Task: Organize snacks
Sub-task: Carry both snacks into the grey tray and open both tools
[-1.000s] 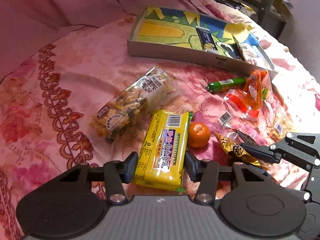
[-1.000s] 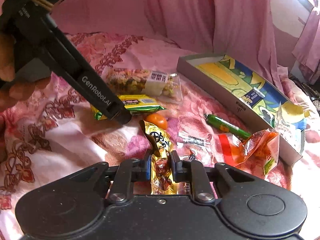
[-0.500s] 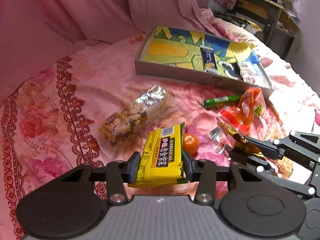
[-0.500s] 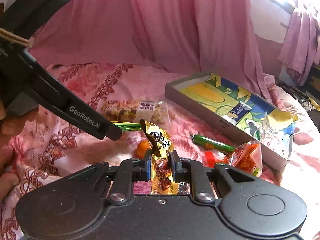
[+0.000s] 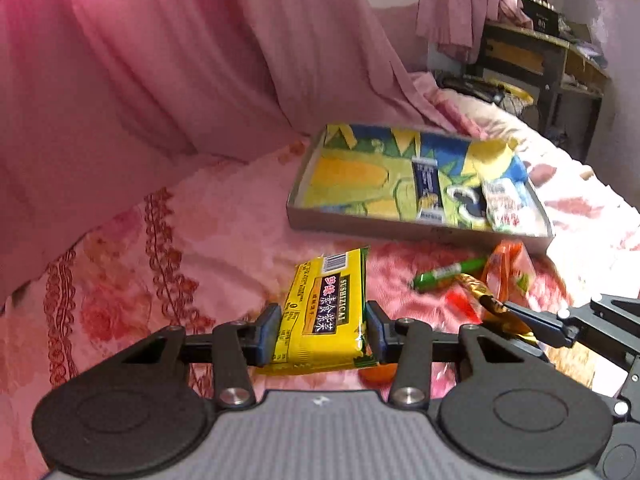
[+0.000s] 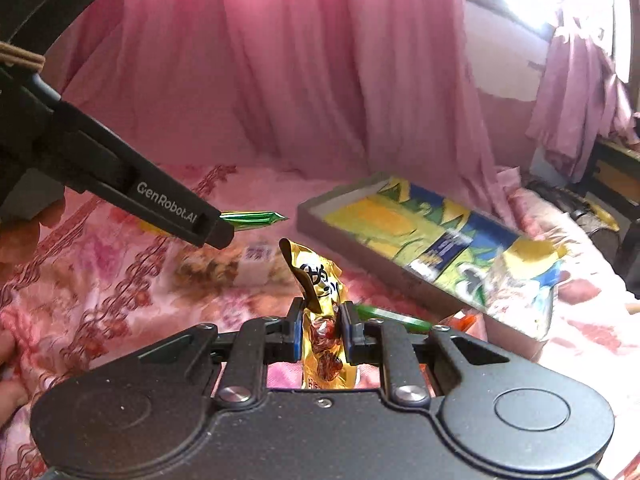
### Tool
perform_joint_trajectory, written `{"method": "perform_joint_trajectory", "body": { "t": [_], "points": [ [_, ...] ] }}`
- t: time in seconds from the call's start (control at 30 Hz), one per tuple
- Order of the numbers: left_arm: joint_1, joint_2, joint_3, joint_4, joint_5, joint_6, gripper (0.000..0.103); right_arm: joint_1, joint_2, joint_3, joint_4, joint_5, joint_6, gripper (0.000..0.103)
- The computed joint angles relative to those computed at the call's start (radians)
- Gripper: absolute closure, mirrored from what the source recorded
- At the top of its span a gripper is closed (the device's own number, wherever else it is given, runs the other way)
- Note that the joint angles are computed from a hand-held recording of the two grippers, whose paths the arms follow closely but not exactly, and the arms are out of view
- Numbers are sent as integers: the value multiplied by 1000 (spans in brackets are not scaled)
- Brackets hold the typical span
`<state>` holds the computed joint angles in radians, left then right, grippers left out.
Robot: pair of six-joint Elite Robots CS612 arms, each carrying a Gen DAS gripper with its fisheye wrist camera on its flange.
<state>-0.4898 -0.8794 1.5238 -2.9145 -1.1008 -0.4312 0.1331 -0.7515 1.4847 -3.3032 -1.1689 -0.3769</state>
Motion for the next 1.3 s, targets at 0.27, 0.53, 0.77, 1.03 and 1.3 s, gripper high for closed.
{"method": "perform_joint_trajectory", "body": {
  "t": [0.27,0.53,0.77,1.03,1.3],
  "points": [
    [-4,67,-132,-30,48,48,55,-19,46,-99,-76,-45,73,84],
    [0,197,-349,-35,72,96,55,-46,144,-289,-66,-102,184,84],
    [10,344,-575,23,109,119,55,-52,246,-469,8,-125,232,83],
    [22,462,-740,132,110,119,55,-48,339,-621,145,-145,289,83],
    [33,495,-782,219,98,46,55,-48,375,-674,256,-161,314,83]
  ]
}}
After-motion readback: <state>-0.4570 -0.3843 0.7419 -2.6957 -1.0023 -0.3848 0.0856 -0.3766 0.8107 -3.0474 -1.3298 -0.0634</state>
